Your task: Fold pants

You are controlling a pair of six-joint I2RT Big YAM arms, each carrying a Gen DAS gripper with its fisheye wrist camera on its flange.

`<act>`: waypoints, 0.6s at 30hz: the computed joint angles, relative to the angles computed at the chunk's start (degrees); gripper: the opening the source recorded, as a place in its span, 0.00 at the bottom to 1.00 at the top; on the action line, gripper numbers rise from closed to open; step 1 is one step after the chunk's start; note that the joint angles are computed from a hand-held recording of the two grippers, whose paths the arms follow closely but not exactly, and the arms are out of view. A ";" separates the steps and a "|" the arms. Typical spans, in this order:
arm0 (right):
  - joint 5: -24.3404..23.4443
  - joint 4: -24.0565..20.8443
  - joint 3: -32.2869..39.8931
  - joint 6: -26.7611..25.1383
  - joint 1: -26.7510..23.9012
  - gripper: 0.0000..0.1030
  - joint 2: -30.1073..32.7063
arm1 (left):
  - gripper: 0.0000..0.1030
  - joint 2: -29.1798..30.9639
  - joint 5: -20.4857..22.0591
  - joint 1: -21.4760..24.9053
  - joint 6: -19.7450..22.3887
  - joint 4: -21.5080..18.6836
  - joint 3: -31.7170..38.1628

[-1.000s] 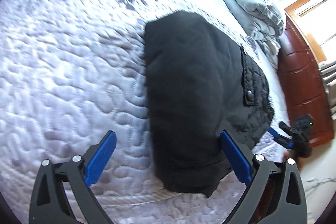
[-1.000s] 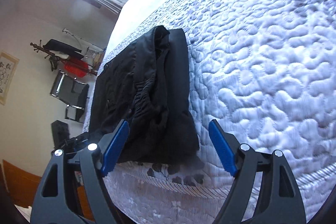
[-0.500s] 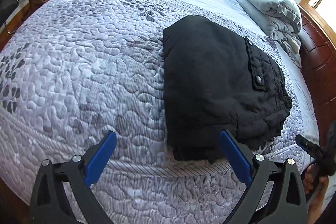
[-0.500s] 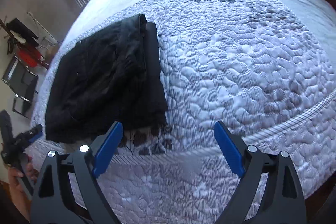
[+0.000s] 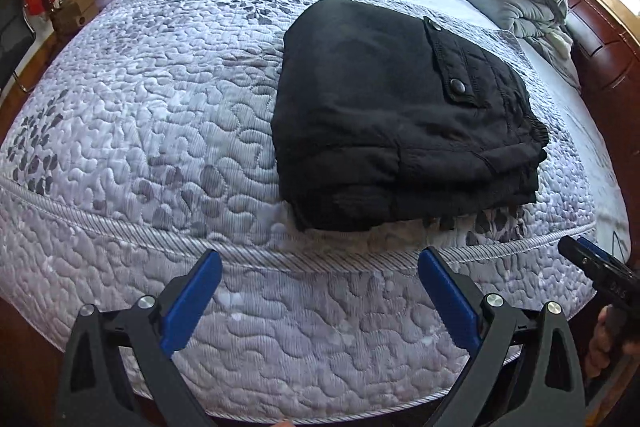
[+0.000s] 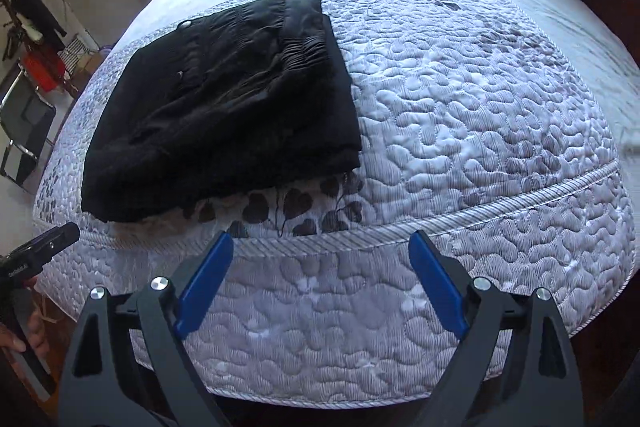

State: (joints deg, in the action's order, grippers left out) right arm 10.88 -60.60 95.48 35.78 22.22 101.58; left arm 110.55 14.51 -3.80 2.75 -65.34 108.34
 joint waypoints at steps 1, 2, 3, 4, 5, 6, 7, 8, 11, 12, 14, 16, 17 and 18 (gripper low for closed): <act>0.42 -0.68 0.48 0.09 0.37 0.87 0.06 | 0.96 -0.50 0.25 -0.02 -0.20 0.41 -0.64; 0.63 -1.43 1.03 0.24 0.66 0.87 0.16 | 0.96 -0.93 0.40 -0.09 -0.41 0.72 -1.10; 0.44 -1.85 1.54 0.22 0.87 0.87 0.18 | 0.96 -1.39 0.53 -0.10 -0.57 1.02 -1.51; 0.48 -1.82 1.73 0.26 1.03 0.87 0.08 | 0.96 -1.68 0.51 -0.18 -0.66 1.09 -1.61; 0.80 -2.22 2.19 0.39 1.24 0.87 0.09 | 0.96 -1.99 0.42 -0.24 -0.66 1.19 -1.70; 1.23 -2.88 2.88 0.37 1.48 0.87 0.23 | 0.96 -2.12 0.25 -0.29 -0.66 1.13 -1.56; 1.92 -3.64 3.75 0.27 1.78 0.87 0.44 | 0.96 -2.35 0.16 -0.37 -0.65 1.02 -1.40; 2.57 -4.33 4.50 0.21 2.06 0.87 0.63 | 0.96 -2.46 0.08 -0.44 -0.66 0.69 -1.12; 4.35 -5.99 6.50 0.30 2.95 0.87 0.82 | 0.96 -2.97 0.46 -0.59 -0.20 0.09 -0.37; 4.65 -6.29 6.90 0.32 3.16 0.87 0.78 | 0.96 -3.32 0.48 -0.65 0.15 0.24 -0.43; 5.35 -7.40 8.13 0.25 3.64 0.87 0.99 | 0.96 -4.04 0.31 -0.72 0.73 0.51 -0.82; 6.25 -8.47 9.32 -0.21 4.24 0.87 1.17 | 0.96 -4.66 -0.41 -0.83 1.34 0.49 -1.01; 6.41 -8.66 9.65 -0.41 4.52 0.87 1.09 | 0.96 -4.94 -0.64 -0.88 1.64 0.31 -1.03; 6.33 -8.50 9.75 -0.54 4.72 0.87 0.93 | 0.96 -5.19 -0.57 -0.85 1.78 0.31 -1.09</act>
State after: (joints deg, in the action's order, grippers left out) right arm 17.21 -69.10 105.23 35.24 26.94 102.50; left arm 105.36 13.94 -4.65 4.53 -65.04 107.25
